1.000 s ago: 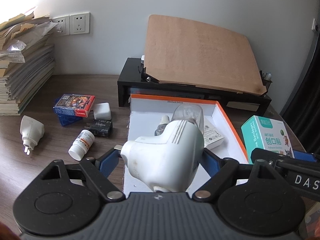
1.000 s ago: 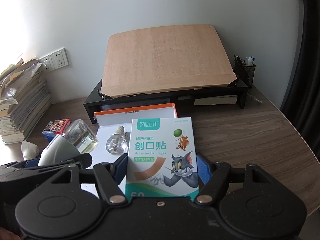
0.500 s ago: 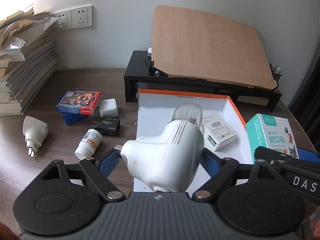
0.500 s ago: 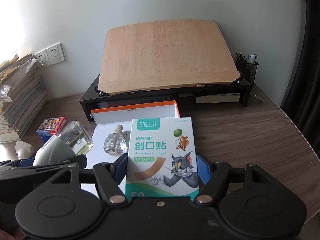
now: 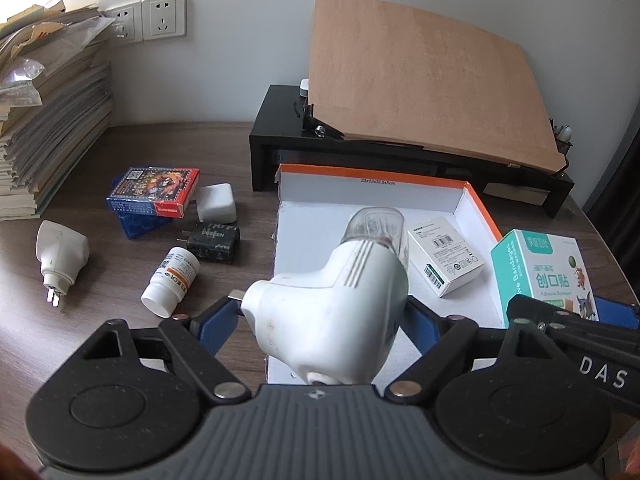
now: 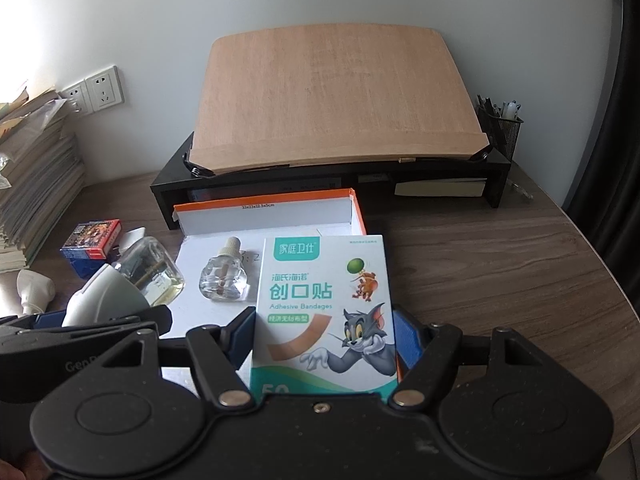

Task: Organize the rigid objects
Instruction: 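Lower teal bandage box into tray with right tool while left tool holds heater above tray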

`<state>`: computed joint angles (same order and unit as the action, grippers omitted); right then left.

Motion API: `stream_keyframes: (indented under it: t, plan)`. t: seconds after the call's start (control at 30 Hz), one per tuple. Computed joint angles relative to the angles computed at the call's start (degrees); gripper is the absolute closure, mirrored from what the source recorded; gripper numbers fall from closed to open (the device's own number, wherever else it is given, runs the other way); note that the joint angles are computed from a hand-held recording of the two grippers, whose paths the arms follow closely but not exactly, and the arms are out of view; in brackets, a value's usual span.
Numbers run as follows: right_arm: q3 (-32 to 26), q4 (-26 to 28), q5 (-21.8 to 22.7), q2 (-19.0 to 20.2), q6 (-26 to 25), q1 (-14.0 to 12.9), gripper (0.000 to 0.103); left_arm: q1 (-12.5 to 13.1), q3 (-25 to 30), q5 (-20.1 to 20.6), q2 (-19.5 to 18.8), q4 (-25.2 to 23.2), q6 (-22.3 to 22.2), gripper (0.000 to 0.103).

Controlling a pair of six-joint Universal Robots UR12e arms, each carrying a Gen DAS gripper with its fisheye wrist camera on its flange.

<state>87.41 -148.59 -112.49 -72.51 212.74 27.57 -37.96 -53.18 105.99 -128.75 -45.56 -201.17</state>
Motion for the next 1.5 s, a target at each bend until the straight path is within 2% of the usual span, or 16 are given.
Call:
stream_keyframes:
  t: [0.4, 1.17, 1.5]
  plan:
    - [-0.1, 0.3, 0.0, 0.1, -0.6, -0.1, 0.019, -0.4, 0.5, 1.5, -0.3, -0.5, -0.4, 0.014]
    - [-0.6, 1.0, 1.8, 0.4, -2.7, -0.6, 0.019, 0.2, -1.3, 1.0, 0.6, -0.7, -2.1, 0.014]
    - [-1.7, 2.9, 2.6, 0.9, -3.8, -0.8, 0.019, 0.2, -1.2, 1.1, 0.5, -0.7, -2.2, 0.014]
